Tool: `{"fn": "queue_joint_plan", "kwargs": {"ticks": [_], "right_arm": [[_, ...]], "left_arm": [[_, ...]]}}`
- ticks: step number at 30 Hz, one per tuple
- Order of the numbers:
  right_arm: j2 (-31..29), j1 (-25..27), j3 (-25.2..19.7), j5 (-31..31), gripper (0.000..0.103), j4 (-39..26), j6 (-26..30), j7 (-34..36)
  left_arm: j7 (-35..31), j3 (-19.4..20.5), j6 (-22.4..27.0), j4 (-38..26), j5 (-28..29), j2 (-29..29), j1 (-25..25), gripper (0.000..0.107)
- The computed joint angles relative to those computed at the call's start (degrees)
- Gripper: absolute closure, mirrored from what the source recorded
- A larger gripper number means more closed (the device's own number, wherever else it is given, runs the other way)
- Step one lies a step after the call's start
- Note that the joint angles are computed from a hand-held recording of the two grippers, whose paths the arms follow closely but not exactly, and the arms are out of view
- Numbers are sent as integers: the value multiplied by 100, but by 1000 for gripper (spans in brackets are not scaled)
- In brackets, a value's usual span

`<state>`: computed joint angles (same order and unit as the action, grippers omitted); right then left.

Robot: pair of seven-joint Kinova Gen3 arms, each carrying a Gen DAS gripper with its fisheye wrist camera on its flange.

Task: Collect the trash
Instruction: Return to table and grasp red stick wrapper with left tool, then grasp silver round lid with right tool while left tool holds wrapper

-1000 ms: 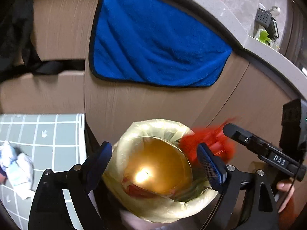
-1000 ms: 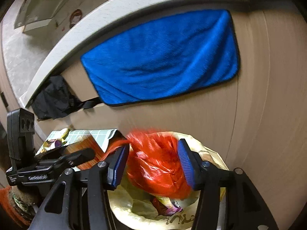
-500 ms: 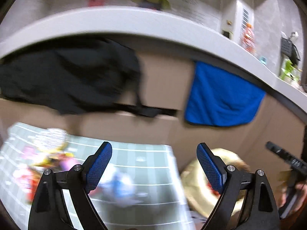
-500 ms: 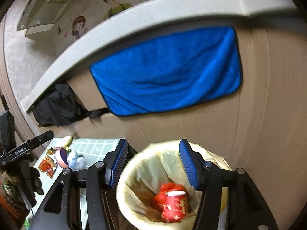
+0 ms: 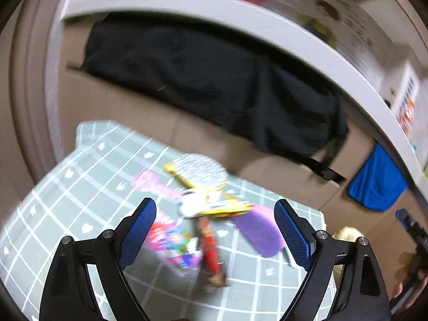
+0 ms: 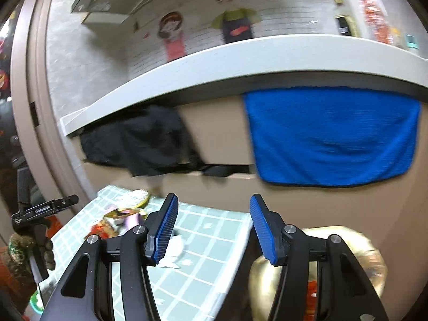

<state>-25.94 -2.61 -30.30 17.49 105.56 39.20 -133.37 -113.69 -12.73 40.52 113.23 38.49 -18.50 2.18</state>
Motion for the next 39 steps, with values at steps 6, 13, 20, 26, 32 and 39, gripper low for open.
{"fn": "queue_joint_plan", "kwargs": {"ticks": [6,13,20,26,32,39], "right_arm": [[655,-98,-614,306,50,-268,-57,-332],[1141,-551,-719,712,50,-300,150,-729],[1120,-1261,-13,477,50,29,9,-773],[1190,-1646,352,381,50,88,-69,-754],[1719,-2167,575,267,50,-332,-126,-387],[3291,-3278,1358,368,50,-1801,-299,-389]], "left_arm": [[-789,-645,532,338,792,291,-172,18],[-640,456,-112,577,327,66,-330,34],[556,1323,-567,332,-553,549,-296,47],[-350,538,66,239,457,889,115,100],[-786,176,474,461,353,41,-198,101],[-1065,-828,891,376,285,-334,-473,101]]}}
